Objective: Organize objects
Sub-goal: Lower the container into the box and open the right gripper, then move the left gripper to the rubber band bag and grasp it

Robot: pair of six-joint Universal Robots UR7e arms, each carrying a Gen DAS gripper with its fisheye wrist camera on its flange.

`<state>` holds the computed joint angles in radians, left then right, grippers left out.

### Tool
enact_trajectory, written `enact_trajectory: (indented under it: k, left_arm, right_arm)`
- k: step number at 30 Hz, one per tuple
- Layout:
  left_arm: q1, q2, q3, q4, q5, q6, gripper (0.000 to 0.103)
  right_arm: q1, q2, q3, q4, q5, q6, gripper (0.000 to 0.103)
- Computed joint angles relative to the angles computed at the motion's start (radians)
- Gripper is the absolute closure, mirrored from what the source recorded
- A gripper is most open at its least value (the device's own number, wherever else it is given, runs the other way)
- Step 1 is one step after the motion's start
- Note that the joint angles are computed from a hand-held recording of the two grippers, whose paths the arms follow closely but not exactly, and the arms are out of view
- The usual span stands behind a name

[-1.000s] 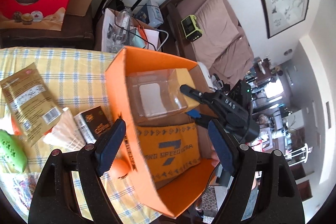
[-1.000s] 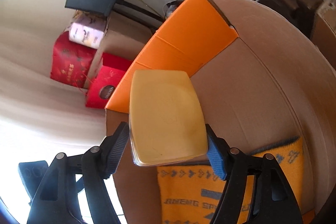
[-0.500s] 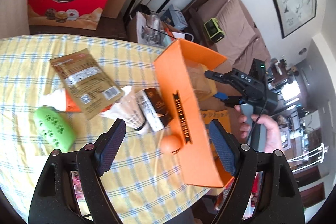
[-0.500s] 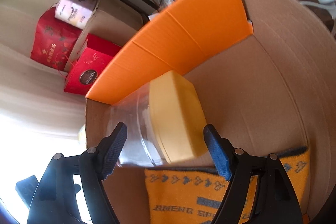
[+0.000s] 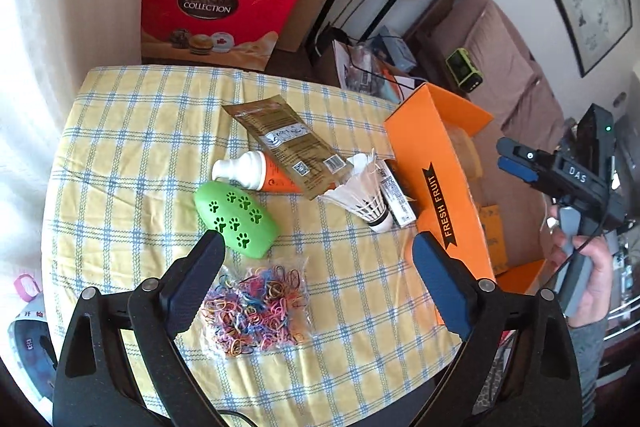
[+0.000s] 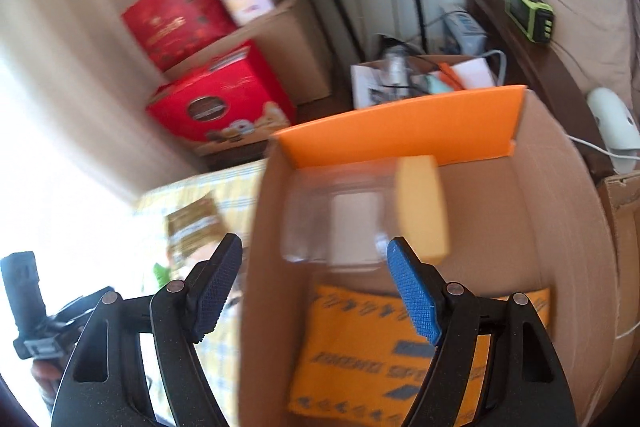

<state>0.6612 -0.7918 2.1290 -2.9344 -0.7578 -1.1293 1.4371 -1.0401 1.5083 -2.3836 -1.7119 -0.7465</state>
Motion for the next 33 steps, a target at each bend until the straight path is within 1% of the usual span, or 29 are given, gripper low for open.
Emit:
enact_trajectory:
  k: [2, 4, 6, 7, 9, 12, 14, 16, 20, 24, 30, 31, 32, 33]
  left_arm:
    - [-0.012, -0.012, 0.006, 0.049, 0.015, -0.029, 0.004]
    - [-0.026, -0.024, 0.008, 0.110, 0.032, -0.056, 0.003]
    - [-0.037, -0.035, 0.008, 0.166, 0.043, -0.082, 0.003]
    - [-0.043, -0.040, 0.008, 0.194, 0.049, -0.095, 0.003]
    - [-0.053, -0.048, 0.011, 0.240, 0.055, -0.120, 0.003]
    - [-0.062, -0.053, 0.016, 0.297, 0.054, -0.156, 0.003]
    - [-0.064, -0.047, 0.013, 0.353, 0.054, -0.191, 0.003]
    - [-0.061, -0.032, 0.011, 0.384, 0.051, -0.214, 0.003]
    - [-0.041, 0.015, 0.006, 0.403, 0.030, -0.246, 0.003]
    - [-0.008, 0.067, -0.005, 0.366, -0.001, -0.238, 0.003]
    - [-0.002, 0.104, -0.001, 0.305, 0.028, -0.255, 0.003]
    - [-0.003, 0.109, 0.002, 0.289, 0.033, -0.253, 0.007]
    - [-0.004, 0.114, 0.005, 0.275, 0.035, -0.251, 0.012]
    - [-0.002, 0.113, 0.007, 0.266, 0.033, -0.245, 0.015]
  right_arm:
    - [0.011, -0.016, 0.032, -0.001, 0.000, -0.016, 0.025]
    - [0.026, -0.033, 0.074, -0.028, -0.015, -0.043, 0.020]
    - [0.038, -0.050, 0.115, -0.058, -0.033, -0.077, 0.012]
    - [0.043, -0.059, 0.135, -0.066, -0.040, -0.094, 0.010]
    - [0.053, -0.074, 0.172, -0.090, -0.052, -0.118, 0.003]
    - [0.065, -0.097, 0.228, -0.120, -0.063, -0.153, 0.002]
    - [0.070, -0.108, 0.250, -0.120, -0.065, -0.165, 0.002]
    - [0.076, -0.115, 0.272, -0.123, -0.067, -0.170, 0.002]
    - [0.082, -0.130, 0.305, -0.095, -0.059, -0.182, 0.002]
    - [0.088, -0.144, 0.349, -0.105, -0.058, -0.192, 0.002]
    - [0.087, -0.156, 0.390, -0.114, -0.046, -0.188, 0.002]
    - [0.086, -0.155, 0.394, -0.117, -0.046, -0.185, 0.002]
    - [0.085, -0.156, 0.397, -0.119, -0.044, -0.184, 0.002]
    - [0.084, -0.155, 0.400, -0.121, -0.044, -0.183, 0.002]
